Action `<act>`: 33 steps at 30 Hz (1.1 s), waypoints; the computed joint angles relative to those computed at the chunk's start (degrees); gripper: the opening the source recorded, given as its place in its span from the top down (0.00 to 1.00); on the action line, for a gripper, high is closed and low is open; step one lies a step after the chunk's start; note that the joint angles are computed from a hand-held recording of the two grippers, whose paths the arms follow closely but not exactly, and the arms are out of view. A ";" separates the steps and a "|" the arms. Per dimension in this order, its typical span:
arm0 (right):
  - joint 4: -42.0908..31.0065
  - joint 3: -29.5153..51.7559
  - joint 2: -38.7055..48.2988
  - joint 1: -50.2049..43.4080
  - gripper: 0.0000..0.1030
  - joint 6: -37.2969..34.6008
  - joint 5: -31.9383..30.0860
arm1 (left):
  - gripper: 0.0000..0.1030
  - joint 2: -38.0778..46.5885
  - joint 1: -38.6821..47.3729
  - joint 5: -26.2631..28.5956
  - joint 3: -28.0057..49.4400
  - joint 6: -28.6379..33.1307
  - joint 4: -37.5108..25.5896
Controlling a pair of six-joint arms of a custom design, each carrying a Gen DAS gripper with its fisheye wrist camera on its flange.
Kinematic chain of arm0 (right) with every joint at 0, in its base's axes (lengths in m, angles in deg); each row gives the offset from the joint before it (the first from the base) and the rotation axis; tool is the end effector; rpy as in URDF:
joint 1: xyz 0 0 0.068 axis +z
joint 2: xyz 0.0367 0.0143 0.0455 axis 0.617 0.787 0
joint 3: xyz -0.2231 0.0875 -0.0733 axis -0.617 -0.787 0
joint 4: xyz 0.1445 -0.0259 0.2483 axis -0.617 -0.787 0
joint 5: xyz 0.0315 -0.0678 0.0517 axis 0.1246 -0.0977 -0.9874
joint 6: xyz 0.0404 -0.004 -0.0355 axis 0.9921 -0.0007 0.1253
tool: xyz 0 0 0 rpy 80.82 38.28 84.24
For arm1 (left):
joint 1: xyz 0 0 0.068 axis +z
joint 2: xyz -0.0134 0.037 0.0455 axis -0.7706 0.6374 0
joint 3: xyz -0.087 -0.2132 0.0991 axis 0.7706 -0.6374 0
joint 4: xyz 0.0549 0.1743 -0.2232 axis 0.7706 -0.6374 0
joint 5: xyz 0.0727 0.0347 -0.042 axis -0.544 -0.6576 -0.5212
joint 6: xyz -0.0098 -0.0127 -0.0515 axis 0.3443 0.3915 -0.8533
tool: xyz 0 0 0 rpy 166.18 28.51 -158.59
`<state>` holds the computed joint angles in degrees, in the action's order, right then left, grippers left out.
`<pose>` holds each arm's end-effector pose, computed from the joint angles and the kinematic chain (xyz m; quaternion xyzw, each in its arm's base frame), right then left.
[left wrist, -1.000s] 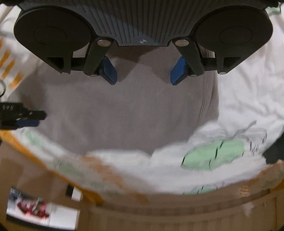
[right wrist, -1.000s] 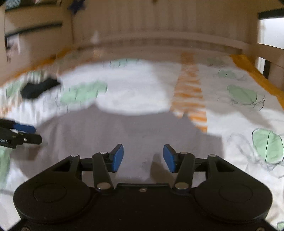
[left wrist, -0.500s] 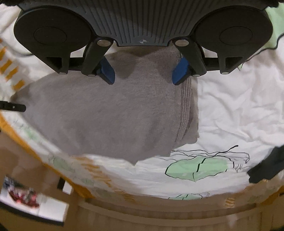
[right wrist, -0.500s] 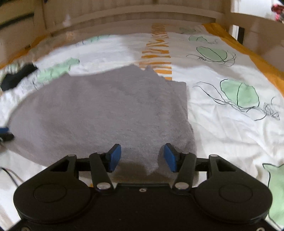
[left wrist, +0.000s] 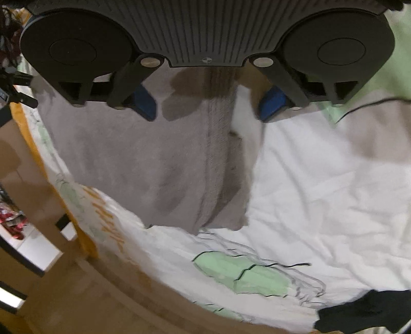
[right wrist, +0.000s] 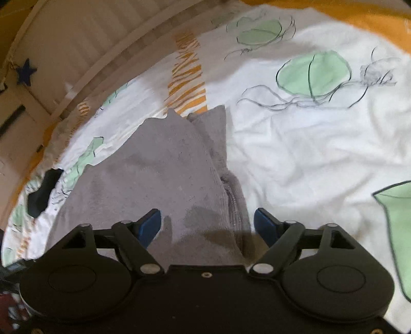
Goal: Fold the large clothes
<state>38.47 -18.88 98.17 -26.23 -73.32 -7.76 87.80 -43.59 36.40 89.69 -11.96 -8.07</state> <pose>0.0995 -0.1486 0.0300 0.3060 0.8572 0.1834 0.3714 0.3309 0.0178 0.0269 0.1217 0.9192 -0.2712 0.2582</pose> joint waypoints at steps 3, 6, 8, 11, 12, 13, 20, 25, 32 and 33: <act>0.89 2.82 5.80 1.46 0.05 -0.19 -3.73 | 0.03 2.37 -2.32 -0.50 3.11 -0.48 -0.57; 5.46 4.39 10.77 4.24 0.01 1.42 -5.35 | 0.01 5.19 -4.62 -1.16 6.14 -1.03 0.17; 10.22 4.72 13.57 5.95 0.00 3.91 -6.24 | 0.01 7.00 -6.07 -1.91 8.27 -1.70 0.62; 15.18 5.38 16.69 7.61 0.00 6.57 -7.38 | 0.01 8.71 -7.24 -2.05 10.24 -3.12 1.76; 17.10 5.71 18.05 8.07 0.00 7.50 -7.98 | 0.01 9.39 -7.52 -2.03 10.99 -3.31 2.02; 18.00 6.01 19.06 8.01 0.00 7.66 -8.72 | 0.01 9.86 -7.71 -1.96 11.57 -3.45 2.10; 14.52 8.44 20.90 7.41 0.39 5.99 -9.98 | 0.02 9.27 -6.30 1.67 12.72 -1.99 -3.73; 9.22 8.81 19.74 5.39 0.65 5.20 -9.69 | 0.59 8.58 -5.18 2.33 14.40 -0.08 -10.66; -4.85 7.33 8.69 1.83 0.69 4.08 -13.26 | 0.75 9.30 0.73 11.43 21.63 6.76 -29.63; -7.68 6.99 6.49 1.35 0.70 2.97 -13.53 | 0.76 8.63 1.54 12.26 21.54 7.99 -31.60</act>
